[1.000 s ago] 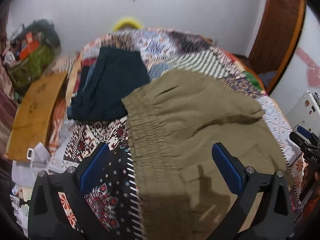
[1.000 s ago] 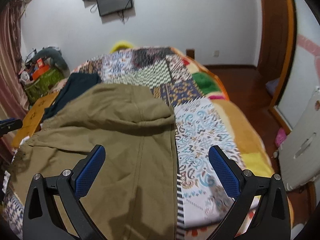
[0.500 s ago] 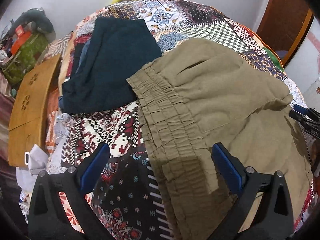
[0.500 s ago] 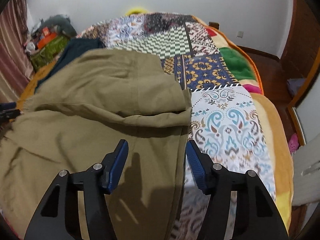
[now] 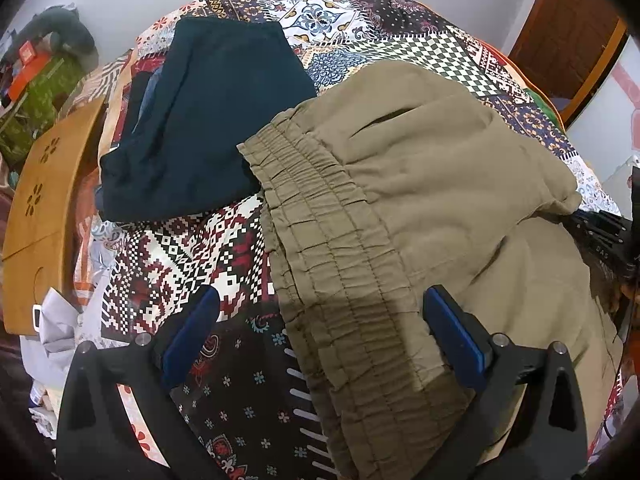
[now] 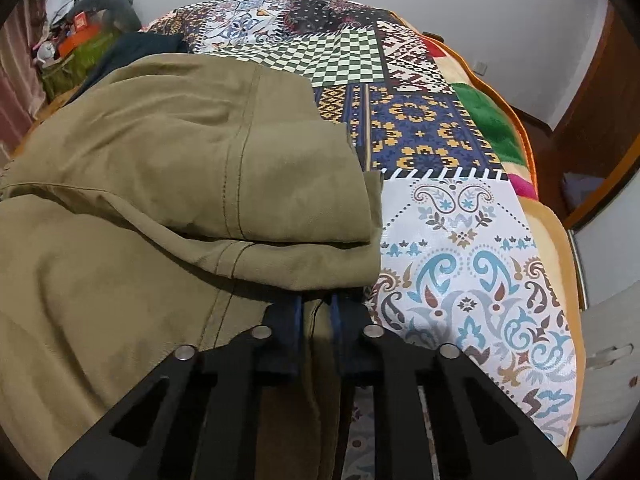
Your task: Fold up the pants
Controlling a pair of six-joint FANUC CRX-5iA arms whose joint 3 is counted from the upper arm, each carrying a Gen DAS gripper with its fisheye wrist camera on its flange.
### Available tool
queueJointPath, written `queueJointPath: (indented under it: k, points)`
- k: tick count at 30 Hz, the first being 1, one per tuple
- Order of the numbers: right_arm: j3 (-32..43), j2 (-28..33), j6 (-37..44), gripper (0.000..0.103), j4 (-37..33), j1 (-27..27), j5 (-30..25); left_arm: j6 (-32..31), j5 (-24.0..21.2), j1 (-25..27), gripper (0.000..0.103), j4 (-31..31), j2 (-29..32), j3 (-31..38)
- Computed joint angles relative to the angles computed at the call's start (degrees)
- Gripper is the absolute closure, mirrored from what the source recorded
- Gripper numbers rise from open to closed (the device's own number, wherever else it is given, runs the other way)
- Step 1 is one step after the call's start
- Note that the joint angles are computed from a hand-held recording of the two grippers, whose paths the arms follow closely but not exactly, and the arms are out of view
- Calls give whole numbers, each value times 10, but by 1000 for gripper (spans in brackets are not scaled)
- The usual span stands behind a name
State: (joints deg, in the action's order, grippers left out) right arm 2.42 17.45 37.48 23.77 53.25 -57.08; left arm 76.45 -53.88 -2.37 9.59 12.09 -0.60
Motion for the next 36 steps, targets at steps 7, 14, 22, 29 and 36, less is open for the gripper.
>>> queueJointPath:
  k: [7, 14, 22, 29, 36]
  points:
    - [-25, -28, -31, 97, 39, 15, 13, -17, 29, -1, 0, -16, -21, -20]
    - [-67, -74, -95, 98, 76, 26, 46, 1, 42, -10, 0, -52, -27, -20]
    - [-91, -86, -122, 98, 99, 41, 54, 58, 58, 0, 0, -69, -35, -36]
    - [-65, -59, -102, 98, 49, 32, 40, 37, 65, 9, 0, -43, -40, -51]
    - [-46, -62, -75, 92, 31, 33, 23, -23, 47, 29, 1, 18, -46, -61]
